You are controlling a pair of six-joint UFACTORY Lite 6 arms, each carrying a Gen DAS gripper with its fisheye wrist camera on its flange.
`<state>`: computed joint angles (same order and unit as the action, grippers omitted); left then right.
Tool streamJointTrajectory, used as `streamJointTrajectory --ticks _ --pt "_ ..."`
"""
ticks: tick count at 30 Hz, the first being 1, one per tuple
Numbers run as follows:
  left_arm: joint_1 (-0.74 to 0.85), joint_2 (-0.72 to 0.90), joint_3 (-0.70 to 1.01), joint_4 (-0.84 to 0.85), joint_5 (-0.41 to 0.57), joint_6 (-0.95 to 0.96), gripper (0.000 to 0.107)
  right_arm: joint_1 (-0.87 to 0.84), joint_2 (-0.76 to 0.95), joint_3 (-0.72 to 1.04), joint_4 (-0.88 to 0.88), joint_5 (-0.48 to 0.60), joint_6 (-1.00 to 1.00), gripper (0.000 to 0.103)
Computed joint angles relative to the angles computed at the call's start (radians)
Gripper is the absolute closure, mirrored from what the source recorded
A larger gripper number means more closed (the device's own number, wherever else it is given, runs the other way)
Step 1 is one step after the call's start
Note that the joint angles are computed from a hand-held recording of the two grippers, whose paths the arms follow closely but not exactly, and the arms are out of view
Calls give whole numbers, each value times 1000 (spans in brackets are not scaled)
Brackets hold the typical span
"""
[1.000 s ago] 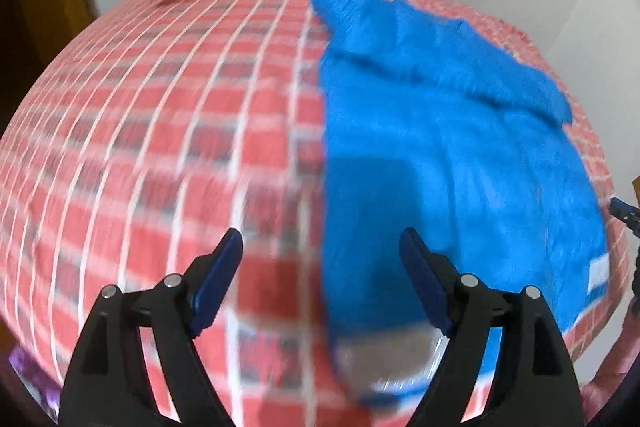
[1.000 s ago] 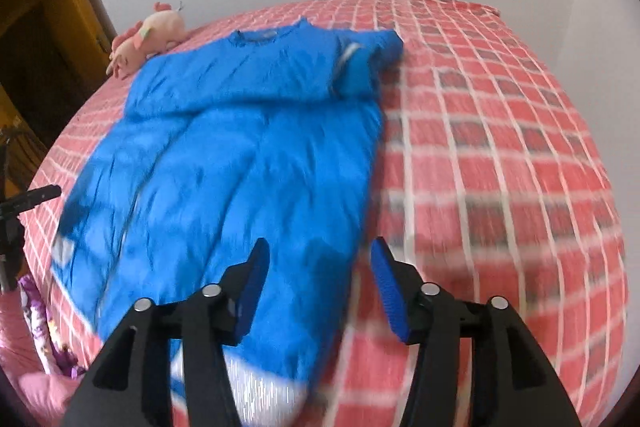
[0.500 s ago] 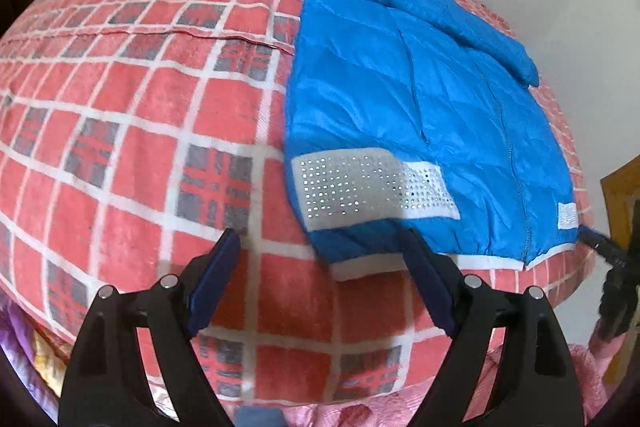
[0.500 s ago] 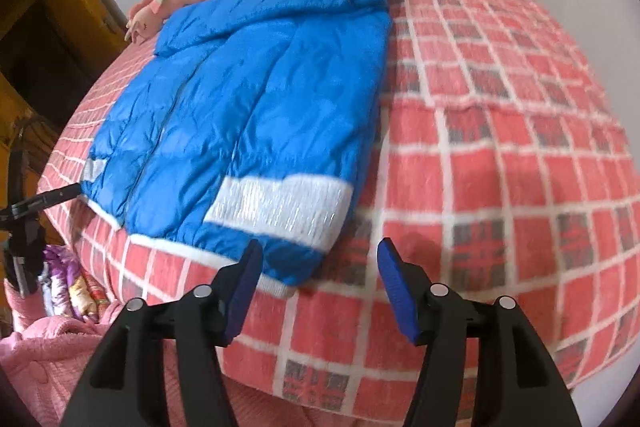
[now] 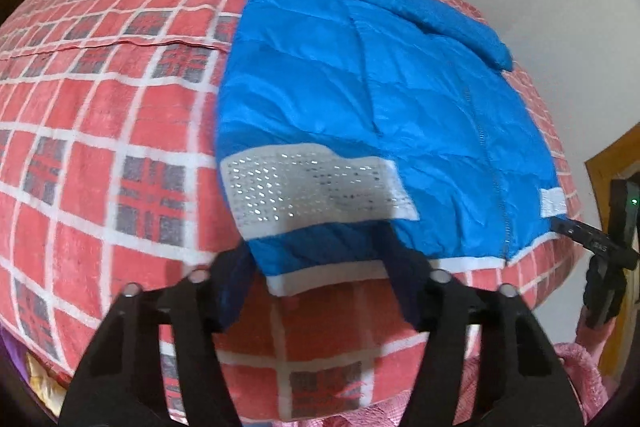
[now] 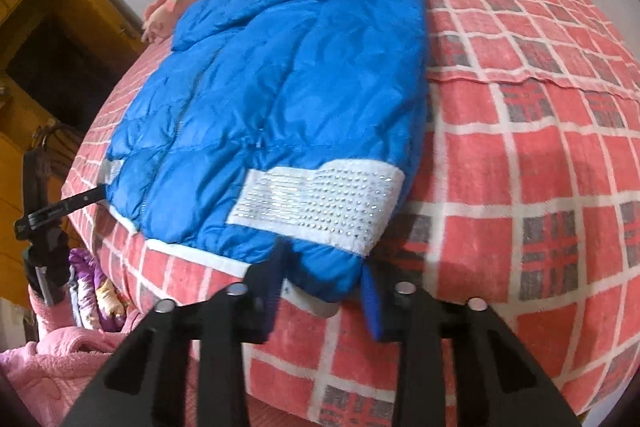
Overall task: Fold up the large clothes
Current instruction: 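Move both grippers to the jacket hem with the studded band, then grasp the hem with both grippers and fold it toward the collar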
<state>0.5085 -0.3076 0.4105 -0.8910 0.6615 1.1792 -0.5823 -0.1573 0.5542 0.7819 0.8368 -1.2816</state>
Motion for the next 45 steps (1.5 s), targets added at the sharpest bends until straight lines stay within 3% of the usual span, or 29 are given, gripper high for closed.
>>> streamJointTrajectory --ticks 4,9,15,21,27,36,42,45 --pt "31 44 11 -49 16 56 64 -2 74 21 30 0 -29 80" --pt "73 -13 7 -51 75 62 92 -39 11 11 50 54 -82 92" --pt "83 -104 22 -59 158 57 97 -89 -48 54 79 171 -107 94" --pt "91 -97 115 -105 254 51 98 -126 -50 149 110 279 -96 94" --pt "10 -34 278 -162 249 10 98 -93 28 320 156 329 -26 94" --pt "-182 306 720 -211 85 -91 98 55 384 827 184 310 213 94" --pt "-282 616 1102 -123 6 -270 98 149 743 1304 179 288 390 94" --pt "-308 783 1327 -36 16 -399 98 180 938 1592 130 322 524 94"
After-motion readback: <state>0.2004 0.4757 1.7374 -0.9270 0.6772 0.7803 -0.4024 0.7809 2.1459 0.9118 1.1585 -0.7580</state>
